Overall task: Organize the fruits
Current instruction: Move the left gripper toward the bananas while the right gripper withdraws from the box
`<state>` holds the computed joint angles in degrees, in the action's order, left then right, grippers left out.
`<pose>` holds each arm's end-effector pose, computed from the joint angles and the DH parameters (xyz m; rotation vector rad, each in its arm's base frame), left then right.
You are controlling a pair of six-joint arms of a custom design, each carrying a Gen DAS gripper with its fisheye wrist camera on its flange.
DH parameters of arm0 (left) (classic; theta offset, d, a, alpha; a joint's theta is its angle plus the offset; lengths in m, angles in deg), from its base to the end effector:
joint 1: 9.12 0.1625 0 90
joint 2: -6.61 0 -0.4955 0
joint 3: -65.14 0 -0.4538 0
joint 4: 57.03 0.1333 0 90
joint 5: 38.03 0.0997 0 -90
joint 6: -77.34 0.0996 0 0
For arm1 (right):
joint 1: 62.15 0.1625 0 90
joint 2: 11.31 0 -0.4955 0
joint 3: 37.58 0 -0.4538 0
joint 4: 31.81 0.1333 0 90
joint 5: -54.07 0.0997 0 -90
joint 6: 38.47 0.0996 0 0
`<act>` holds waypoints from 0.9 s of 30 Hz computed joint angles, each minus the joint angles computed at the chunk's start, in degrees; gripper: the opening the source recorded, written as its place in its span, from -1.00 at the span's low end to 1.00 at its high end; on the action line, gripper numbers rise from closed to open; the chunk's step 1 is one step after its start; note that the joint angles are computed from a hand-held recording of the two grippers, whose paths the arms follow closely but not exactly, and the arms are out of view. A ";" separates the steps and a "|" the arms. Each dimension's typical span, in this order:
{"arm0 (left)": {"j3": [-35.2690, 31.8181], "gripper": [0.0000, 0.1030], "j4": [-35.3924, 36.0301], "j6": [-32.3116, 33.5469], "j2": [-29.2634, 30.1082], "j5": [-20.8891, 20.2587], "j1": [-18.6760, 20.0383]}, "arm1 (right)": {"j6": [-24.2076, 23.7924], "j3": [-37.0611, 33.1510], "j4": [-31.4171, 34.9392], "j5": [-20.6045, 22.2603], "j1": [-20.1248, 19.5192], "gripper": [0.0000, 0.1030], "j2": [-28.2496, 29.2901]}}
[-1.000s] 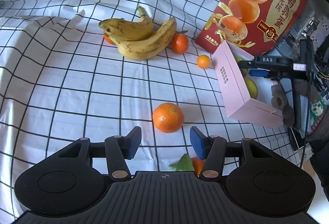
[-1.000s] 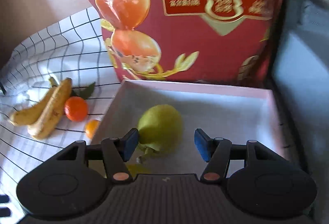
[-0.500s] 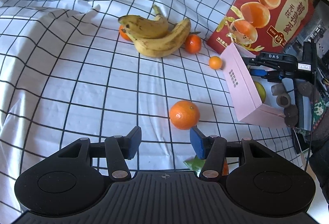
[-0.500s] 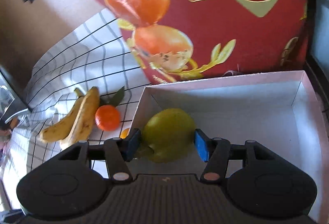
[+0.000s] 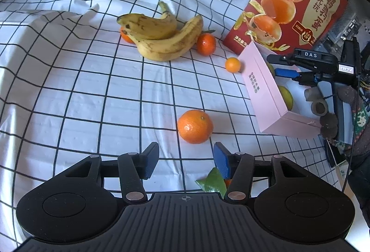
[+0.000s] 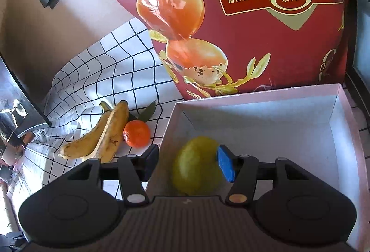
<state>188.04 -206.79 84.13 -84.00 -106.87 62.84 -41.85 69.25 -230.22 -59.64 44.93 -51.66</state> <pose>0.0031 -0.5370 0.3791 0.4663 2.6992 -0.7157 0.2929 -0.6358 0.0660 0.2587 -2.6232 1.0653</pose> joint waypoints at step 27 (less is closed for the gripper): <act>-1.86 0.11 -7.32 11.88 4.34 4.83 -4.63 | -20.74 10.16 -24.33 -20.31 14.64 0.33 5.45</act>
